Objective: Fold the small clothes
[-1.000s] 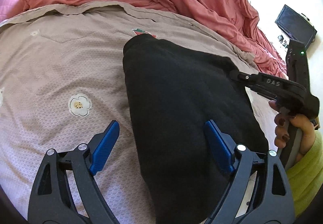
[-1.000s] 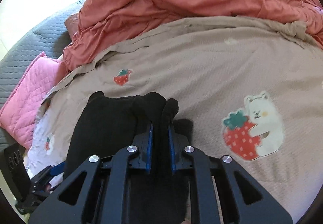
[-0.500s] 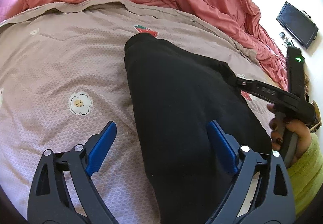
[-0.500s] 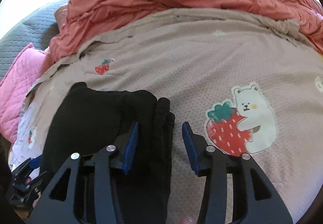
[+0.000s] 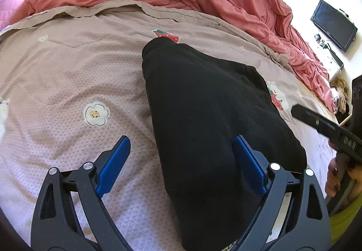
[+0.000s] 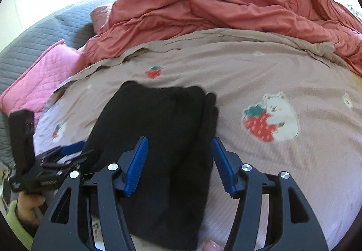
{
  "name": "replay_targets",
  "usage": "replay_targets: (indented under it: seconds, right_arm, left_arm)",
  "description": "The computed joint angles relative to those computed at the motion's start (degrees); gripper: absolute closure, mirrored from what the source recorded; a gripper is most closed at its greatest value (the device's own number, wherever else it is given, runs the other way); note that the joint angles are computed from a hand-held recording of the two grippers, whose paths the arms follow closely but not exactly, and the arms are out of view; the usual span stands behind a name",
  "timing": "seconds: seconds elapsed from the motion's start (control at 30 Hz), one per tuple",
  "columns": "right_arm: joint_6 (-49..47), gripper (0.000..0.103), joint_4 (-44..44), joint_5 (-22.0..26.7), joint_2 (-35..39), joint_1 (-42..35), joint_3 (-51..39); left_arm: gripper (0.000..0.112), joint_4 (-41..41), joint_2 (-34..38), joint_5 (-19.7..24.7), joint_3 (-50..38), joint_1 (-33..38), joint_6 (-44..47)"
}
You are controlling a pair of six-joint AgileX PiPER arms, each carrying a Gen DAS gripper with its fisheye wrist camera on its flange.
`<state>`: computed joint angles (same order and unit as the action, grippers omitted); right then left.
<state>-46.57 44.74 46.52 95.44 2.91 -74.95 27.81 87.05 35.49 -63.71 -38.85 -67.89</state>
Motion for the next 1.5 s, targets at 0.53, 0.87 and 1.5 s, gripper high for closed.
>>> replay_targets:
  seconds: [0.53, 0.87, 1.5]
  right_arm:
    - [4.5, 0.044, -4.84, -2.11, 0.53, 1.37, 4.62]
    - [3.83, 0.024, -4.21, -3.2, -3.6, -0.66, 6.36]
    - [1.27, 0.005, -0.28, -4.53, -11.72, -3.79, 10.19]
  left_arm:
    - [0.027, -2.48, -0.58, -3.2, 3.32, -0.74, -0.89]
    - [0.027, -0.21, -1.18, 2.12, 1.06, -2.82, -2.11]
    - [0.019, 8.15, -5.86, 14.57, -0.93, -9.97, -10.69]
